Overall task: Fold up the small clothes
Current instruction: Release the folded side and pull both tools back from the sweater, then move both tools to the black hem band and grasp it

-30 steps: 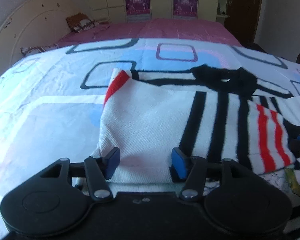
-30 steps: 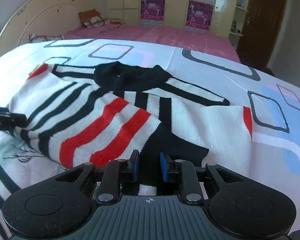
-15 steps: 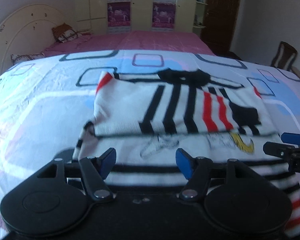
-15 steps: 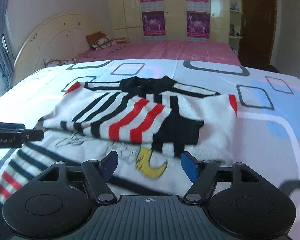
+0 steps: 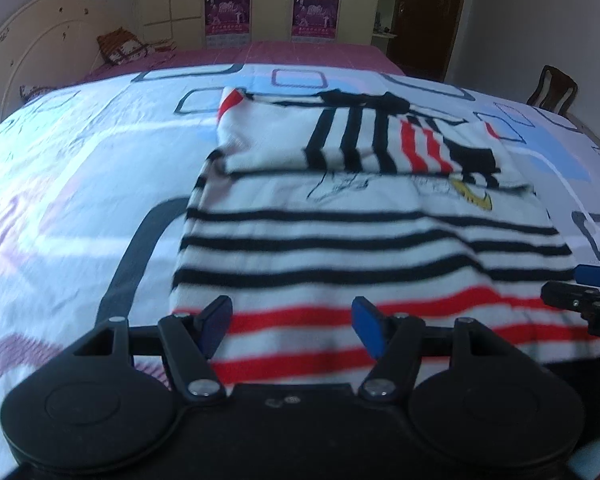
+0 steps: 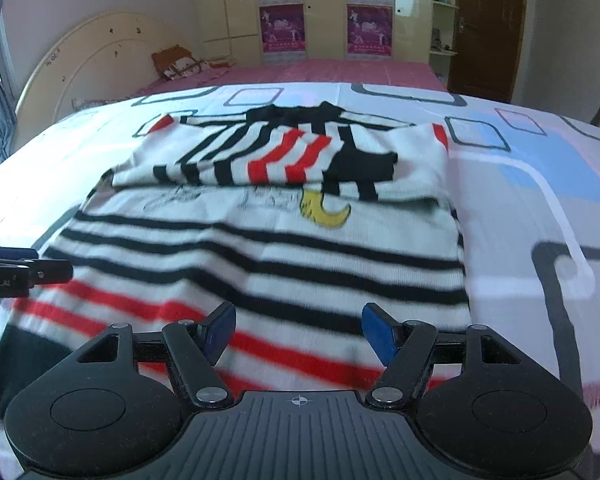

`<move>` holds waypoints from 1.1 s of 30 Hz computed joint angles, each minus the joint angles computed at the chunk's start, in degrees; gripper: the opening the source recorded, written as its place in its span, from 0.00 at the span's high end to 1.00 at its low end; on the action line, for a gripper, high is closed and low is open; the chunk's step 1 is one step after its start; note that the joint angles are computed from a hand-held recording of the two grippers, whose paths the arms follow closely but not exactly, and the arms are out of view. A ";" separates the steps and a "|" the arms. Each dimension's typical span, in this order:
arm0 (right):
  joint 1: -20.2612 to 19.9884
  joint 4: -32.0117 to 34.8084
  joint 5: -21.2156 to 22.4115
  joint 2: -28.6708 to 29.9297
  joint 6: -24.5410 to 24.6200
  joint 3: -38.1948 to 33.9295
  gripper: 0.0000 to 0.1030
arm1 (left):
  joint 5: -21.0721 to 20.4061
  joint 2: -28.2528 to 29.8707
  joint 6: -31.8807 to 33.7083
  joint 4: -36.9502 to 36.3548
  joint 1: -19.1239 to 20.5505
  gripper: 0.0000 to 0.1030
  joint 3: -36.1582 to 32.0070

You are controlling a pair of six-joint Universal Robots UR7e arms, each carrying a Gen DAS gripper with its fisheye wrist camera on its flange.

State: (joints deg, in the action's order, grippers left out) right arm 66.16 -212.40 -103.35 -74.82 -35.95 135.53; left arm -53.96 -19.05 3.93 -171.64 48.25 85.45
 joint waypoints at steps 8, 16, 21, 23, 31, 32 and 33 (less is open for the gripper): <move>0.01 -7.54 -3.57 0.40 0.75 5.72 0.33 | 0.26 -4.25 -2.27 -1.96 0.76 0.37 7.31; -2.80 -12.67 -5.13 -0.55 3.04 9.97 0.33 | 0.28 -7.24 -4.83 -2.03 1.90 0.38 11.87; -5.21 -13.98 -4.84 -1.51 4.81 12.15 0.33 | -2.07 -8.61 -6.51 -0.99 2.79 0.45 13.69; -6.21 -13.46 -3.95 -2.32 5.86 13.07 0.33 | -3.29 -8.97 -6.62 -1.25 3.02 0.47 14.37; -8.29 -11.64 -0.31 -4.36 8.84 15.75 0.38 | -8.30 -9.65 -6.42 -0.93 3.61 0.65 15.23; -8.50 -11.02 0.09 -4.73 9.15 15.97 0.47 | -8.77 -9.72 -6.36 -1.15 3.73 0.68 15.36; -8.69 -10.28 0.64 -5.20 9.55 16.15 0.57 | -9.25 -9.77 -6.22 -1.23 3.86 0.71 15.39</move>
State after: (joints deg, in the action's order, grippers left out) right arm 57.47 -222.68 -102.71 -80.02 -26.40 151.68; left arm -63.21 -28.82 -2.29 -172.87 52.11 100.84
